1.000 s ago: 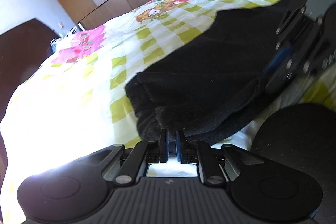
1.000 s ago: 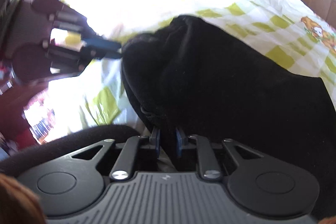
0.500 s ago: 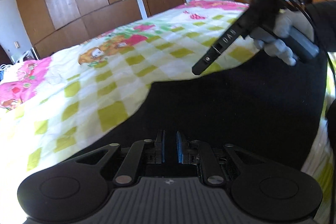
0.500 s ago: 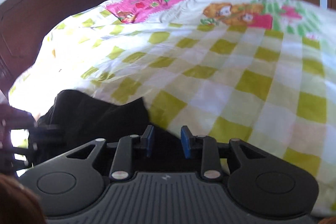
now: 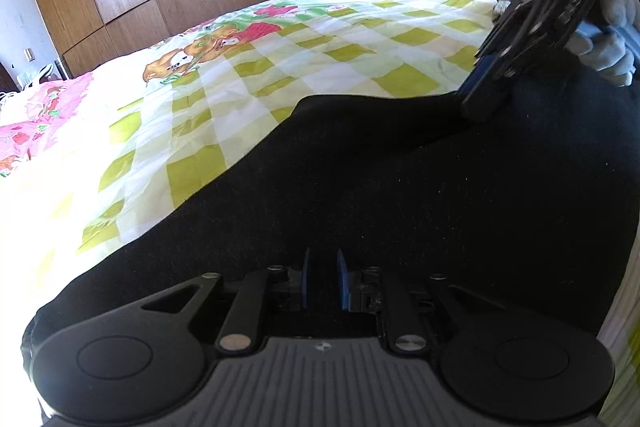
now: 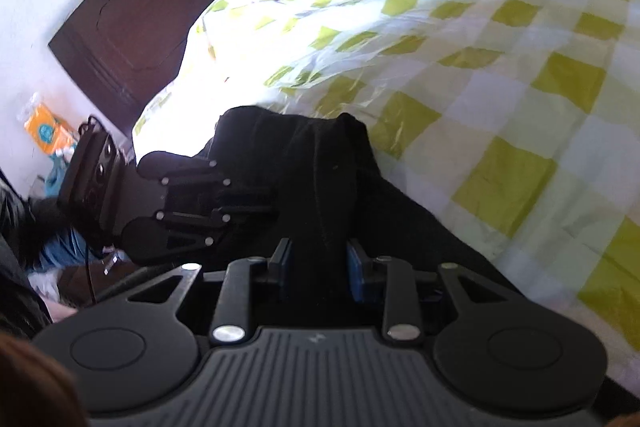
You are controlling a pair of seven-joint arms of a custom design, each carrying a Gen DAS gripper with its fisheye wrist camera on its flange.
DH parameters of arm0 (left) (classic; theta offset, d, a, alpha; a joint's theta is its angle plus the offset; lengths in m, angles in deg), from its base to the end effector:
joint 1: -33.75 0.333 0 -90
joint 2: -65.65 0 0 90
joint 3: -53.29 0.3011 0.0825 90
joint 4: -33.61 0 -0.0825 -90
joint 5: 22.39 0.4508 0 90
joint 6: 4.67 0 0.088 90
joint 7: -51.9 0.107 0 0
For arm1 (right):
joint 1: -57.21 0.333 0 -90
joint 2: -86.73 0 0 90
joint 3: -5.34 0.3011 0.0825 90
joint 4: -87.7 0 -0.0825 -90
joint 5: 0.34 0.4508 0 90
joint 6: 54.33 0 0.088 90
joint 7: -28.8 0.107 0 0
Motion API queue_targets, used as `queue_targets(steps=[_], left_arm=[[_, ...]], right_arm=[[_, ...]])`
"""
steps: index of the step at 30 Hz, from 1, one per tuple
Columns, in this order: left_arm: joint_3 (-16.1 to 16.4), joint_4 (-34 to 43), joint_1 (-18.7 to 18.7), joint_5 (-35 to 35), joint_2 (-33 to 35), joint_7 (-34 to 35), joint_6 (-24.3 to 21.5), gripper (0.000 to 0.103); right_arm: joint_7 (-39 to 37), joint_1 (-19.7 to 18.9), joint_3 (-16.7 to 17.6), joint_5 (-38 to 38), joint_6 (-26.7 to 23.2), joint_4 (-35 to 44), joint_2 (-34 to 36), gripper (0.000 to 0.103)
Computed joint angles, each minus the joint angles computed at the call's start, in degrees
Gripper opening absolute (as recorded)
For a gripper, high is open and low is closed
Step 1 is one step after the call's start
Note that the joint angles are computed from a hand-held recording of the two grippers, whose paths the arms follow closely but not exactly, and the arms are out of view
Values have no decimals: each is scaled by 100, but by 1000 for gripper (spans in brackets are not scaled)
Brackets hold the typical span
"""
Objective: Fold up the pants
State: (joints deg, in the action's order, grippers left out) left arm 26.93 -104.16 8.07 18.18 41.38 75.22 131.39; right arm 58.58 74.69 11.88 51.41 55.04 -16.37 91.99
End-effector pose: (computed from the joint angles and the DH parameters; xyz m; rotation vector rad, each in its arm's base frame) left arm 0.3268 -0.4128 0.4531 -1.5423 1.8606 -0.5936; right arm 0.5802 0.3183 0.4737 -2.2797 0.4861 0.4833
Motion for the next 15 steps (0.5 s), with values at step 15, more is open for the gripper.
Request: queue_targets(steps=[15], left_arm=[[-194, 495, 33, 462, 328, -220, -153, 35]], right_arm=[[1710, -50, 6, 160, 2404, -539, -422, 20]])
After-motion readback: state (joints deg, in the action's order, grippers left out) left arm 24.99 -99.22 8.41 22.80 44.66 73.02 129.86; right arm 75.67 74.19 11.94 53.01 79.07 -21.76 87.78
